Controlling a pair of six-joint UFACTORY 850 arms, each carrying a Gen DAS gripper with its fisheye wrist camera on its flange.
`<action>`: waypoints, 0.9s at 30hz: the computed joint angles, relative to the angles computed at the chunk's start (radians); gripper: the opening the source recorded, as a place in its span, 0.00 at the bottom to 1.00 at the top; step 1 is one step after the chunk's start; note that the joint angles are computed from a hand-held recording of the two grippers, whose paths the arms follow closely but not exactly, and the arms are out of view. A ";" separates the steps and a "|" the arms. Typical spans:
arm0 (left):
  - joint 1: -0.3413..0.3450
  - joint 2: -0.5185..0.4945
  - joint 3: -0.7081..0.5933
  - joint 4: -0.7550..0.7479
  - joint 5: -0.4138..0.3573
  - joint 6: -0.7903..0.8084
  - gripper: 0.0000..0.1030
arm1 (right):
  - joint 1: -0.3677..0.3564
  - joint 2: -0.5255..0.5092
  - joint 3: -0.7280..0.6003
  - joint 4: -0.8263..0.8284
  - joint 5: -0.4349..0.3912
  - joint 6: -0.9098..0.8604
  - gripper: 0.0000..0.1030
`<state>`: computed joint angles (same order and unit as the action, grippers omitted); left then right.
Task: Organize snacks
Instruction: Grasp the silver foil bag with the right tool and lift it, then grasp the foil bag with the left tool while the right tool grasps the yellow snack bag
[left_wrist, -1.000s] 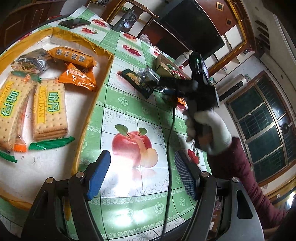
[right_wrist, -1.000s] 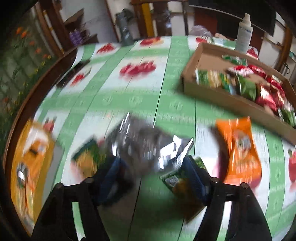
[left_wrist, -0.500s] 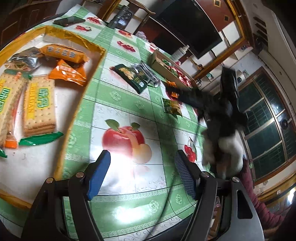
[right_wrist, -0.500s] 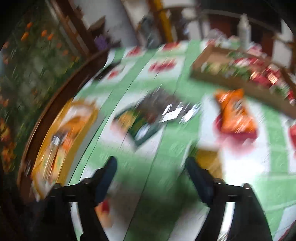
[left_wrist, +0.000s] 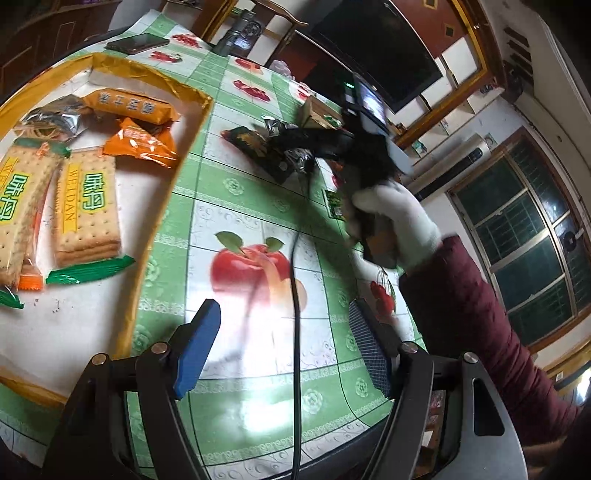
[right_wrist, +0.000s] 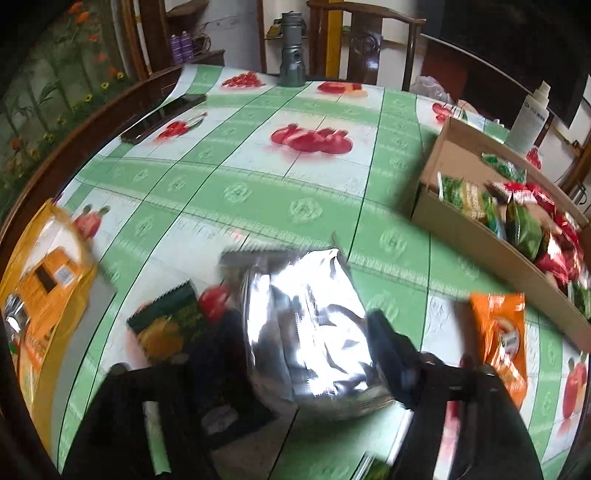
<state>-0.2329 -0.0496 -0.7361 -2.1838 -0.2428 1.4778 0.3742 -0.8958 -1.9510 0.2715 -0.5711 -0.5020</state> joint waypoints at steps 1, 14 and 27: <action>0.001 -0.002 -0.001 -0.005 0.000 0.003 0.69 | -0.001 0.017 0.024 -0.001 -0.002 0.004 0.59; -0.025 -0.012 -0.021 0.055 -0.007 -0.050 0.69 | -0.101 0.359 0.540 0.525 -0.258 -0.544 0.73; 0.006 0.015 -0.039 0.109 0.004 -0.107 0.70 | -0.304 0.529 0.768 0.746 -0.044 -0.733 0.79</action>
<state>-0.2266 -0.0347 -0.7746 -2.0745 -0.2389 1.3706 0.0705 -0.3664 -1.1830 1.0180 -0.6149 -1.2355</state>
